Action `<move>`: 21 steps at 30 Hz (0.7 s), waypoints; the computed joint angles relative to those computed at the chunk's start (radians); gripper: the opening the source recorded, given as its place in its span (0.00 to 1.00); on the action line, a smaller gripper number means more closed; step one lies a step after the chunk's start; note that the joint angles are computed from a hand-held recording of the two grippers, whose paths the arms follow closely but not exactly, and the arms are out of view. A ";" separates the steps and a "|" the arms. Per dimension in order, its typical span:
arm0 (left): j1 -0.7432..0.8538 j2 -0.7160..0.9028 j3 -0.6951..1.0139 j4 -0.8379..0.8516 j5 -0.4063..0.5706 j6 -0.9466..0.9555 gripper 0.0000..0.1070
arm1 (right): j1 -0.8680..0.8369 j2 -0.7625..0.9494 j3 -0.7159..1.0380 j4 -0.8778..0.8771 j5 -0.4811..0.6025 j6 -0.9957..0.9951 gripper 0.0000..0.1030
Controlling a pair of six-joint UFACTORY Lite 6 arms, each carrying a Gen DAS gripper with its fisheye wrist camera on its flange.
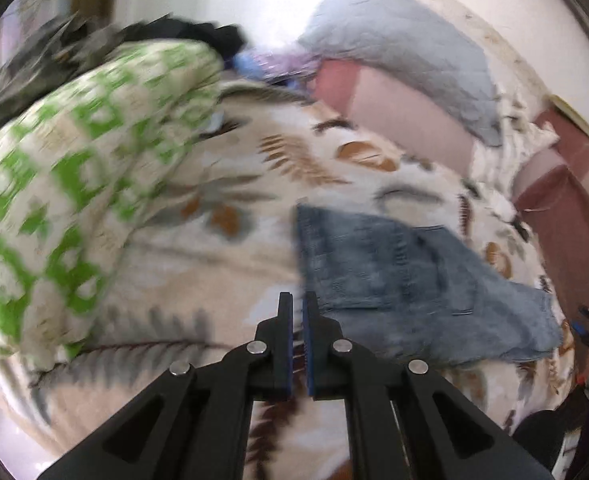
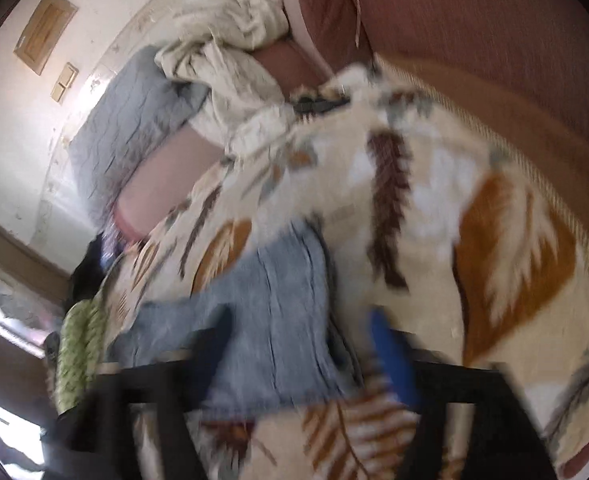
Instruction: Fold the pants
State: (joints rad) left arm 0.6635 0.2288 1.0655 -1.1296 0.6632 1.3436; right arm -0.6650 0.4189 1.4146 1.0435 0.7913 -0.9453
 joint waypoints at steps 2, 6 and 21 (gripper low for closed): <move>-0.092 -0.034 -0.026 -0.020 -0.002 -0.003 0.04 | 0.061 0.029 0.052 -0.041 -0.044 0.077 0.76; -0.329 -0.087 -0.098 -0.095 -0.081 0.023 0.06 | 0.201 0.075 0.086 -0.062 -0.163 0.205 0.76; -0.656 0.110 -0.082 -0.155 -0.291 0.007 0.58 | 0.510 -0.110 -0.303 -0.060 -0.378 0.256 0.76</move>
State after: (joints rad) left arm 0.0073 0.3390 0.9839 -1.2849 0.3722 1.3506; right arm -0.1552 0.3085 1.1118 0.9835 0.4134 -0.6892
